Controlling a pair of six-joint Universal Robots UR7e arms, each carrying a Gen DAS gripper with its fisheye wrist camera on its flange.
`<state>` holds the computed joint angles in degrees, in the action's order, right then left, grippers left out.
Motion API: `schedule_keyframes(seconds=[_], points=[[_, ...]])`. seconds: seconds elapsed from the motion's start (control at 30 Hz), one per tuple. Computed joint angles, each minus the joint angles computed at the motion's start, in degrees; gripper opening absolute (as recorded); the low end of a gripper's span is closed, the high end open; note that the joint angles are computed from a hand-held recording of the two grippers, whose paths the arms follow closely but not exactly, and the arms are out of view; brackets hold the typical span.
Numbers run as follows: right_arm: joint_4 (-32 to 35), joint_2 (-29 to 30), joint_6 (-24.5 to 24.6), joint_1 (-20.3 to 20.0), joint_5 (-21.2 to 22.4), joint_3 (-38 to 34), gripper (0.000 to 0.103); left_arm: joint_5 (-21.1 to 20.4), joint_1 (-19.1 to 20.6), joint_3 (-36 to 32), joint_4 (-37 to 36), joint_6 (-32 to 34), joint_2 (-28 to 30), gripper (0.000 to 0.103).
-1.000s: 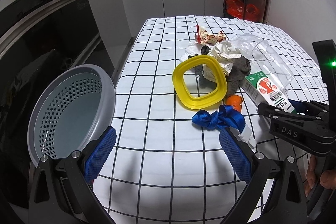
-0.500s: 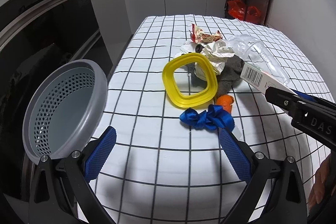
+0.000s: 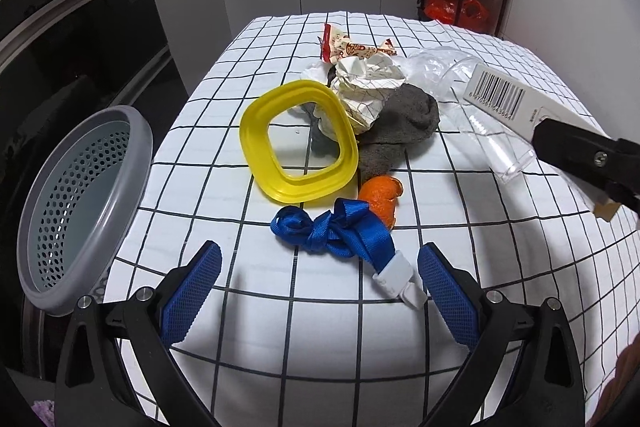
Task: Collect trash
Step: 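Close the left tool on the blue ribbon and lift it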
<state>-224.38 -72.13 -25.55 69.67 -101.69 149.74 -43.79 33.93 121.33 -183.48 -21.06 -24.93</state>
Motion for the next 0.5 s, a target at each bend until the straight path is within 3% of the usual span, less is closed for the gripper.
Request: schedule_keyframes(seconds=[0.13, 0.2, 0.23, 0.27, 0.33, 0.37, 0.5], points=[[-0.07, -0.32, -0.04, -0.05, 0.36, 0.19, 0.05, 0.4, -0.12, -0.92, 0.18, -0.11, 1.0, 0.093], [0.21, -0.56, 0.08, -0.14, 0.52, 0.25, 0.05, 0.32, -0.25, -1.01, 0.57, 0.07, 1.13, 0.071], [0.34, -0.58, 0.17, -0.06, 0.47, 0.2, 0.05, 0.18, -0.12, -1.26, 0.98, 0.22, 1.22, 0.067], [0.48, -0.62, 0.24, 0.03, 0.43, 0.13, 0.05, -0.21, -0.02, -1.33, 1.05, 0.39, 1.27, 0.057], [0.54, -0.6, 0.32, 0.24, 0.38, 0.08, 0.05, -1.05, 0.1, -1.0, 0.64, 0.83, 1.06, 0.034], [0.45, -0.58, 0.36, 0.34, 0.34, 0.1, 0.05, -2.14, 0.31, -0.82, 0.63, 1.46, 0.74, 0.013], [0.34, -0.83, 0.71, 1.0, 0.44, 0.15, 0.05, -3.28, -0.27, 1.52, -2.13, 2.49, -0.62, 0.008]])
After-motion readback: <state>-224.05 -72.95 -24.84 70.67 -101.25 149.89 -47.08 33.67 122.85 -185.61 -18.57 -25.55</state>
